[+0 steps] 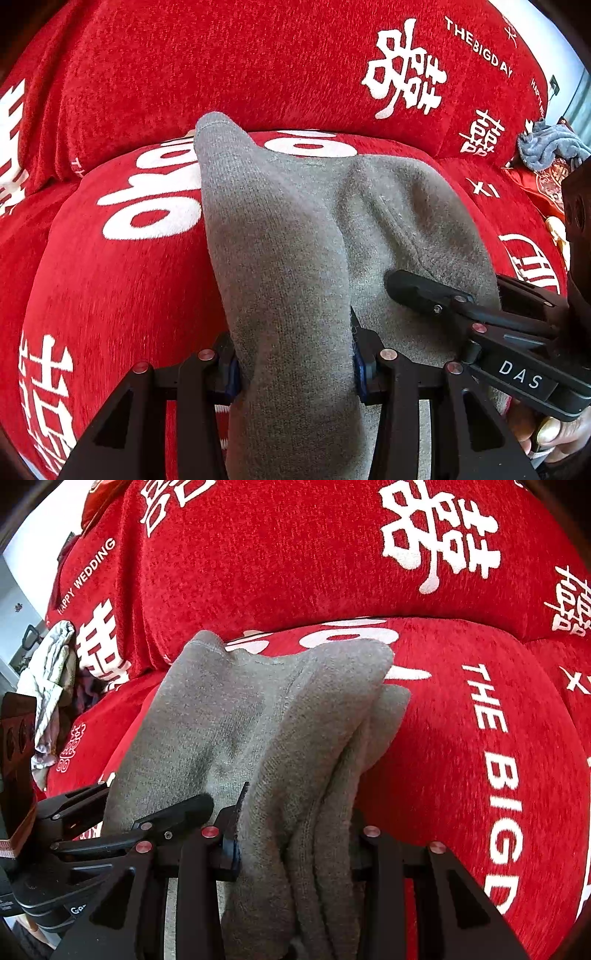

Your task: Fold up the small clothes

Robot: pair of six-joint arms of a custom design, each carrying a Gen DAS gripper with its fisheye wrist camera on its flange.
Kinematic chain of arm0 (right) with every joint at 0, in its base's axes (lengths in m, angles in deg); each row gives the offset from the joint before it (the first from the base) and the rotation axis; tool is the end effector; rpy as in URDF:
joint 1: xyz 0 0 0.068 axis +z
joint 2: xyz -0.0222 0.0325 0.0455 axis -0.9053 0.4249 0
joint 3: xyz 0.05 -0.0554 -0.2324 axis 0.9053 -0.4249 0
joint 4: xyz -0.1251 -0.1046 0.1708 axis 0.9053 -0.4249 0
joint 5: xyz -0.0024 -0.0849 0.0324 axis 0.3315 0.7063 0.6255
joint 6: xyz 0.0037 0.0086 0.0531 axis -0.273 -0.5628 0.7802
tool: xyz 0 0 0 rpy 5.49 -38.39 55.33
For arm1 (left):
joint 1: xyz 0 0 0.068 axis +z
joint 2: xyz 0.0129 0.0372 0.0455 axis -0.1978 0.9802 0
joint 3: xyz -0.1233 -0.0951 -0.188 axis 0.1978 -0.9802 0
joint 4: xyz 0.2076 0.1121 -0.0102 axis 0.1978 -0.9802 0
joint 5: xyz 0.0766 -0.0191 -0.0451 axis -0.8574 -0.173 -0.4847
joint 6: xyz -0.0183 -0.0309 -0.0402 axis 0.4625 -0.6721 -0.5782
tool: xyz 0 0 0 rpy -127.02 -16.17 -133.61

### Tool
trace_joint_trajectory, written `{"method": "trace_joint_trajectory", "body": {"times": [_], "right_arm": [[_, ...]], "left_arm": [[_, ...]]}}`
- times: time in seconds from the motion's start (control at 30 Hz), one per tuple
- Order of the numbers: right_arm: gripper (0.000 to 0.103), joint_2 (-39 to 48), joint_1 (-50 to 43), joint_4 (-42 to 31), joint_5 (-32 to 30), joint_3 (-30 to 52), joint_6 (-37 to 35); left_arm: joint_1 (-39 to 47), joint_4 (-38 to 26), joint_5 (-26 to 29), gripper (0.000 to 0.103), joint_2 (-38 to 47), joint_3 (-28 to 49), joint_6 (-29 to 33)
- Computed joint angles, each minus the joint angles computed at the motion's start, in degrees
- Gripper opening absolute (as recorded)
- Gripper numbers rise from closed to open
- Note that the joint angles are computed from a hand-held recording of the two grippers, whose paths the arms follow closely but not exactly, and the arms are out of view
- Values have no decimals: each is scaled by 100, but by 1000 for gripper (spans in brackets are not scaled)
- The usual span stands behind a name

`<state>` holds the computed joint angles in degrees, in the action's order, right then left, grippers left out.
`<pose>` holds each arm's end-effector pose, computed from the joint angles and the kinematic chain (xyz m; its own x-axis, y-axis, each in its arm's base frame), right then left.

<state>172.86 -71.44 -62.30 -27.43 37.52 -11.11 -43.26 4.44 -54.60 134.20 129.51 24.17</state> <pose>0.2829 -0.0159 0.2317 -0.8578 -0.1843 -0.4799 -0.3575 0.8847 0.2992 0.2222 -0.1336 0.2202 -0.8872 -0.0733 -0.4555 0.0107 0.9838 -0.1791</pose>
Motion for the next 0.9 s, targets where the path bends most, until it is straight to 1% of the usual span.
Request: {"method": "trace_joint_trajectory", "body": {"times": [0.57,0.9], "right_arm": [[40,-704,-38,-158,-46,-567,-145],[40,-1015,-39,-212,-48,-817,-209]], "left_arm": [[-360,-204,-221,47,-786,-576,-408],[-481,-260,-295,47,-949,-689,-528]]}}
